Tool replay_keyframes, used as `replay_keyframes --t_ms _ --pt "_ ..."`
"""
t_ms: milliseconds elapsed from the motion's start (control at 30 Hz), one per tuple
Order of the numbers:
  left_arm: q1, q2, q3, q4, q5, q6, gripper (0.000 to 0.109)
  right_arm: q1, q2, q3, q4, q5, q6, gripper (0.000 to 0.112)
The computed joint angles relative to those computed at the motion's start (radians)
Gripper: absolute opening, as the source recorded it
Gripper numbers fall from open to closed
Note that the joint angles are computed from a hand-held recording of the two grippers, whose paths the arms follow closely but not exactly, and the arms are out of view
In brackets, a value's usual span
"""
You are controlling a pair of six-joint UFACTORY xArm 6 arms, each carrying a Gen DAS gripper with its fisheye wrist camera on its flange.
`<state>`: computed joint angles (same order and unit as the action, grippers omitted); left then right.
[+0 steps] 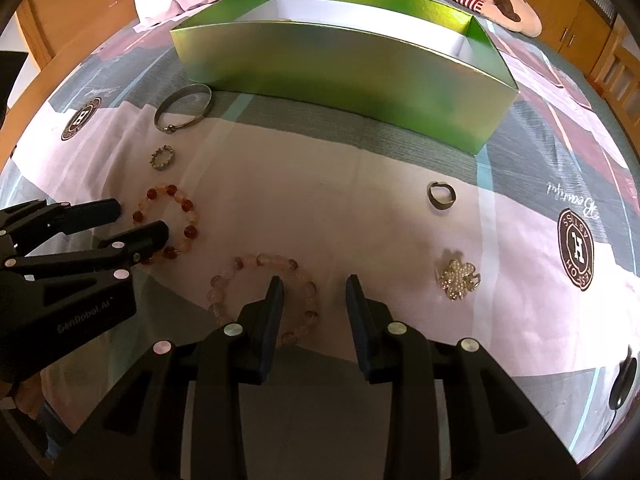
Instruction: Organize jewelry
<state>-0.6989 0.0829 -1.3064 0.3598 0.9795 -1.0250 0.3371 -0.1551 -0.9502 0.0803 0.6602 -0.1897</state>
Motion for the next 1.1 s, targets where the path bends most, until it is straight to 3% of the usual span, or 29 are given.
replay_keyframes --t_ms 267,433,667,733,800,867,933,967,1100 --pt "-0.001 0.014 -0.017 -0.006 0.008 0.013 0.055 0.013 -0.004 0.012 -0.040 -0.017 0.049 0.033" --pt "0.006 0.016 -0.013 -0.029 -0.017 0.040 0.067 0.011 -0.009 0.018 -0.041 -0.017 0.047 0.036" --pt "0.001 0.019 -0.015 -0.020 -0.024 0.033 0.068 0.012 -0.020 0.036 -0.047 -0.037 0.043 0.036" --pt "0.002 0.012 -0.005 -0.016 -0.028 0.032 0.063 0.011 -0.029 0.046 -0.026 -0.039 0.026 0.031" --pt "0.002 0.000 0.004 -0.009 -0.023 0.018 0.055 0.010 -0.040 0.054 -0.001 -0.033 0.012 0.016" --pt "0.003 -0.014 0.017 -0.009 -0.028 0.009 0.041 0.009 -0.049 0.059 0.013 -0.028 0.003 0.008" --pt "0.007 -0.030 0.033 -0.016 -0.039 0.009 0.014 0.005 -0.055 0.060 0.039 -0.020 -0.016 0.008" --pt "0.009 -0.037 0.040 -0.017 -0.040 0.007 0.009 0.002 -0.058 0.059 0.054 -0.014 -0.024 0.008" --pt "0.001 -0.062 0.054 -0.005 -0.040 -0.009 0.008 -0.008 -0.094 0.064 0.085 -0.004 -0.032 0.008"
